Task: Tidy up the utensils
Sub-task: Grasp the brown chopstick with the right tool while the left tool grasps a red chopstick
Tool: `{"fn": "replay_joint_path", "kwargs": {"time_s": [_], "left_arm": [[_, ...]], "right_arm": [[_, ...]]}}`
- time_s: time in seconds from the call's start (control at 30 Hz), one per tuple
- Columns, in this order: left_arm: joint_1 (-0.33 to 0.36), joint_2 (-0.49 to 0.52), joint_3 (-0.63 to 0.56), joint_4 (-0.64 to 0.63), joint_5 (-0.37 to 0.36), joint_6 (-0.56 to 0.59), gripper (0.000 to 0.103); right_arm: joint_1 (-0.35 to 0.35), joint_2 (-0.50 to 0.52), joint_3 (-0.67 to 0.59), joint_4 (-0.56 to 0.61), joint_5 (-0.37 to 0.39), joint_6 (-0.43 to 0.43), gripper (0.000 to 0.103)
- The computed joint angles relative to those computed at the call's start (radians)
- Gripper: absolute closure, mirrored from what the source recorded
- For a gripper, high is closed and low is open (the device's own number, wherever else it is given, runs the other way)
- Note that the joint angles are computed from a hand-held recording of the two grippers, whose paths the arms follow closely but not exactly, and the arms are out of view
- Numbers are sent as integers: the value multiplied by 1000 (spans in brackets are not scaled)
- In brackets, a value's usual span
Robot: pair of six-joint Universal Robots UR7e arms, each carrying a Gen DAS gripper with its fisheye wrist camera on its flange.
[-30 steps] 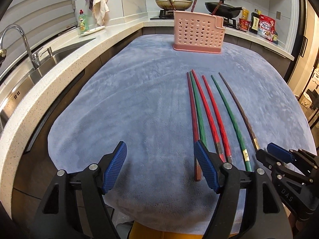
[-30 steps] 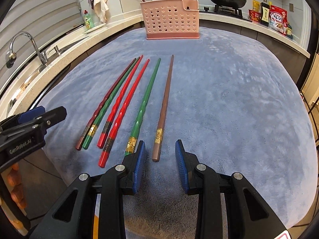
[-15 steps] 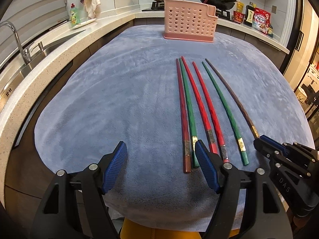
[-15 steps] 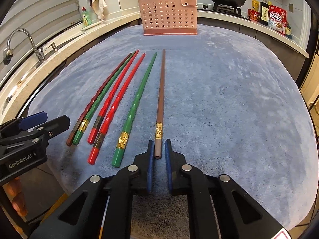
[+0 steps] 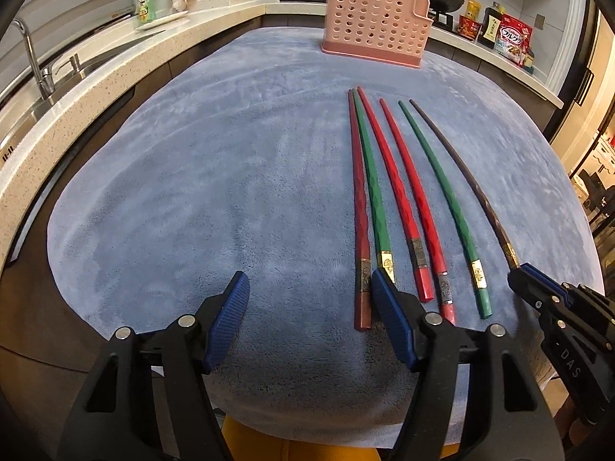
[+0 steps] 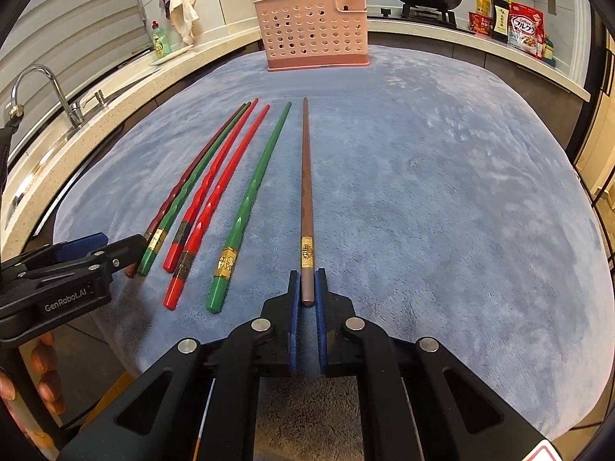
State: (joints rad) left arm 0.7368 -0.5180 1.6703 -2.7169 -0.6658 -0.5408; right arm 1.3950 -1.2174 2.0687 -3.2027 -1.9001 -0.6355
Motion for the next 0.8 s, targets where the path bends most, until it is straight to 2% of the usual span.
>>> {"fn": "replay_joint_path", "kwargs": {"time_s": [0.3, 0.4, 0.47, 0.53, 0.8], "left_arm": [[-2, 10, -10, 33, 32, 0, 49], [-4, 7, -7, 31, 34, 0, 62], [-2, 1, -2, 19, 24, 9, 79], [1, -3, 1, 13, 14, 14, 88], [8, -30, 5, 29, -21, 1, 96]], "right_arm": [[-5, -3, 2, -1, 4, 5, 96], [-6, -7, 5, 0, 5, 8, 96], [-7, -9, 5, 2, 6, 9, 96], [-8, -12, 7, 3, 7, 9, 96], [-8, -47, 11, 11, 8, 17, 96]]}}
